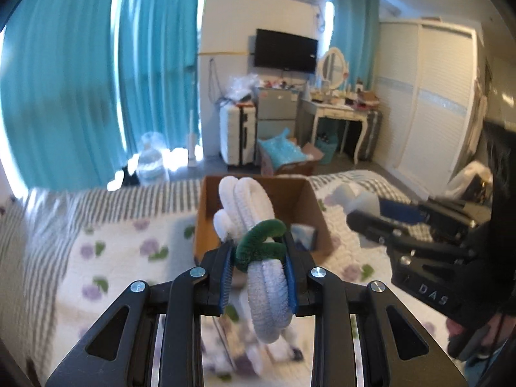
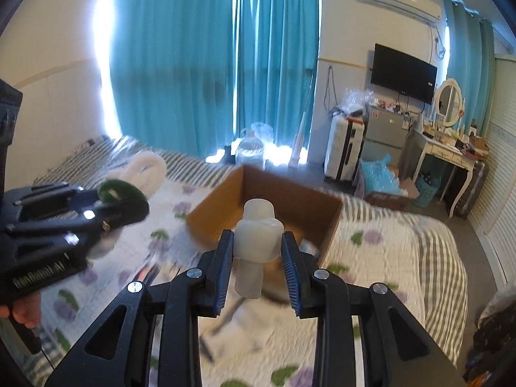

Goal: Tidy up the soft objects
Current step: 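Carry both items over the box and release them inside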

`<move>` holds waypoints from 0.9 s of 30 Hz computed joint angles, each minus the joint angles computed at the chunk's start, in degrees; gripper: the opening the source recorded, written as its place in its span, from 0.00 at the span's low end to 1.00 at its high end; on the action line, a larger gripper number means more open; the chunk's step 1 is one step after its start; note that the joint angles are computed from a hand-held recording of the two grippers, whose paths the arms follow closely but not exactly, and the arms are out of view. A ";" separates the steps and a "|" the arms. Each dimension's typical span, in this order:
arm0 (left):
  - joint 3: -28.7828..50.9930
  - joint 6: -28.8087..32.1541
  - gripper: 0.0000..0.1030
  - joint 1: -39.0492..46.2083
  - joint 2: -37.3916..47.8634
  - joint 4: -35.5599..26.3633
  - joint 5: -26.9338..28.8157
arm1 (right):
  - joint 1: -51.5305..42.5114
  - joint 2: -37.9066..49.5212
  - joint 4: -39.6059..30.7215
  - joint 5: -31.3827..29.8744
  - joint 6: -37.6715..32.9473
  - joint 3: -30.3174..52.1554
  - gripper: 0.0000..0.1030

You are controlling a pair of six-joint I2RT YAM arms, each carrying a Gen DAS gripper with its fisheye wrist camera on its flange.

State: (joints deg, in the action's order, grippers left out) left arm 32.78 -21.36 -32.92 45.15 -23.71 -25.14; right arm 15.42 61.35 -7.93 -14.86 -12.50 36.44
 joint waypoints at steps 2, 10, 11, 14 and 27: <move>1.10 4.46 0.25 6.15 5.68 6.14 6.10 | 0.01 5.73 2.79 1.09 0.21 3.70 0.29; 8.27 10.48 0.25 18.74 30.32 21.77 17.56 | -0.79 29.78 8.18 1.94 1.51 18.50 0.29; 8.98 10.99 0.25 18.76 32.20 22.53 17.05 | -0.72 33.03 8.37 1.90 1.71 20.63 0.29; 10.93 13.68 0.25 18.49 38.98 26.67 16.27 | -0.36 41.73 9.20 2.77 1.41 26.22 0.29; 14.51 13.14 0.48 21.21 51.40 30.35 18.38 | -1.99 55.75 8.64 2.09 1.81 36.15 0.39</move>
State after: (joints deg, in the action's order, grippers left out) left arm 47.29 -8.22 -11.71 96.55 6.64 -6.76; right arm 13.43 117.10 0.72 -12.76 -10.69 72.59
